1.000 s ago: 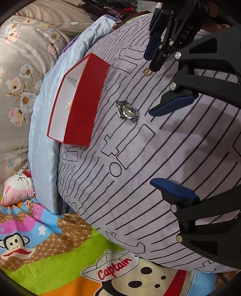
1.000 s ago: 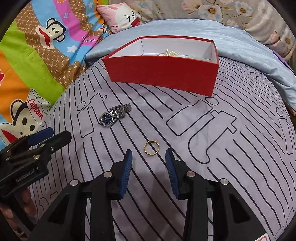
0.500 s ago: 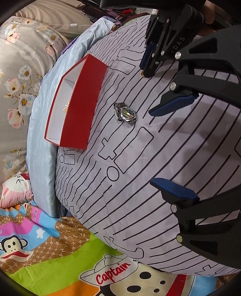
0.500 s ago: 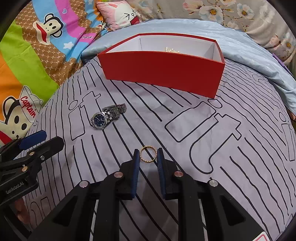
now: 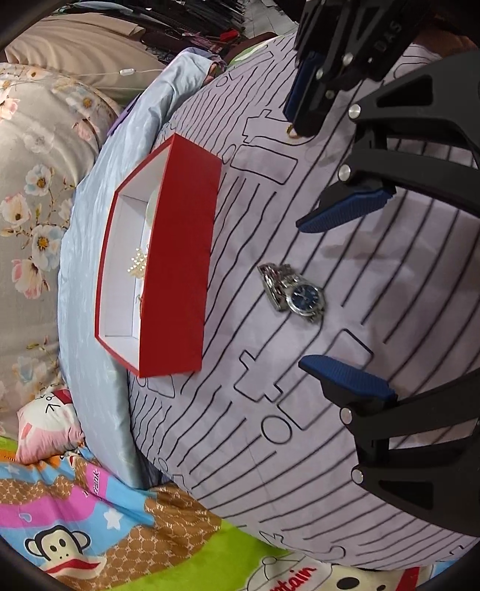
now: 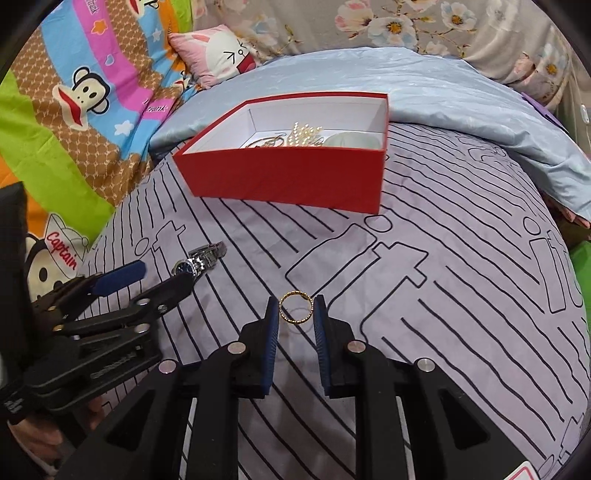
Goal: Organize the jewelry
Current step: 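Grasp the gold ring with the right tool while the left grasps the silver wristwatch, then carry the gold ring and wristwatch over the red box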
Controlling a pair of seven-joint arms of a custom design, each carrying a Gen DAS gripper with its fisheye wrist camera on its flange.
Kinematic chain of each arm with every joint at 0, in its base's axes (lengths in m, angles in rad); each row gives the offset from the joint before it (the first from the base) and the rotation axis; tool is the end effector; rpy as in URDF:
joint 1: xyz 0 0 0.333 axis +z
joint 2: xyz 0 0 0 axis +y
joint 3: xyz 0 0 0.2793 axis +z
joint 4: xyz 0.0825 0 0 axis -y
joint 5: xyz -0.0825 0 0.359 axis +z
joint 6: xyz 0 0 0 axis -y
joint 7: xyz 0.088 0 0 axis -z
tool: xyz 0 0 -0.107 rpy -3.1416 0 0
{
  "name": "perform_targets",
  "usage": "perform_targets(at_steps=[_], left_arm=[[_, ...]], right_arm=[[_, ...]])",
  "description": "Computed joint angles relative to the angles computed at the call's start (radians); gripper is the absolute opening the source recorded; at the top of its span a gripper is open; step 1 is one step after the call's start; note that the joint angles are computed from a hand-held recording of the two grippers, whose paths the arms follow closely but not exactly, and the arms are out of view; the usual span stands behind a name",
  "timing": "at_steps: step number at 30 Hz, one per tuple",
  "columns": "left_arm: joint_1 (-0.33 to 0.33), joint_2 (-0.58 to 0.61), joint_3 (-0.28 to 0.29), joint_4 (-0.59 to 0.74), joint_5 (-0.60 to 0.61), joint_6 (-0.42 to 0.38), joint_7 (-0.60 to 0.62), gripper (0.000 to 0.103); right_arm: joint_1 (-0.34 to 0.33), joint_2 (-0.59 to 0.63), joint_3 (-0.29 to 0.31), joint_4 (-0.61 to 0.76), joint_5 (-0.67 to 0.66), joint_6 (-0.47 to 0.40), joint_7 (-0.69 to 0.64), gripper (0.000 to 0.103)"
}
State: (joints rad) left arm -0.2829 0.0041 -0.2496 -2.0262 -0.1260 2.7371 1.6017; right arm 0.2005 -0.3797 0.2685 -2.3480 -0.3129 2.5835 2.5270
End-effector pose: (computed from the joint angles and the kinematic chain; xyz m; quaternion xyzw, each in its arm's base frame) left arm 0.5007 -0.2892 0.5023 -0.4921 0.7979 -0.3195 0.1383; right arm 0.4143 0.2267 0.5154 -0.5754 0.7477 -0.1873 0.2735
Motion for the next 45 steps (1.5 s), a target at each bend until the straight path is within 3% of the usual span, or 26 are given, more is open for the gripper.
perform_targets(at_steps=[4, 8, 14, 17, 33, 40, 45], left_arm=[[0.001, 0.034, -0.006, 0.031, 0.005, -0.008, -0.01, 0.051], [0.008, 0.052, -0.011, 0.04, -0.001, -0.027, -0.013, 0.026], [0.013, 0.048, -0.017, 0.028, -0.032, -0.018, 0.015, 0.02], [0.022, 0.043, -0.023, 0.036, -0.146, -0.041, 0.085, 0.01], [0.002, -0.041, 0.017, 0.084, -0.311, -0.096, 0.211, 0.008], [0.013, 0.041, 0.013, 0.275, -0.317, -0.123, 0.228, 0.008], [0.018, 0.198, -0.014, 0.516, -0.194, -0.118, 0.161, 0.008]], right_arm=[[-0.003, -0.019, -0.008, -0.018, 0.012, 0.015, -0.001, 0.017], [-0.009, -0.025, -0.01, -0.025, 0.023, 0.028, -0.011, 0.017], [-0.018, -0.033, -0.008, -0.035, 0.038, 0.035, -0.016, 0.017], [-0.021, -0.039, -0.005, -0.039, 0.043, 0.033, -0.018, 0.017], [-0.026, -0.057, -0.011, 0.0, 0.06, 0.049, -0.078, 0.017], [-0.049, 0.022, -0.05, 0.137, 0.067, 0.068, -0.196, 0.017], [-0.054, 0.154, -0.095, 0.301, 0.073, 0.062, -0.283, 0.017]])
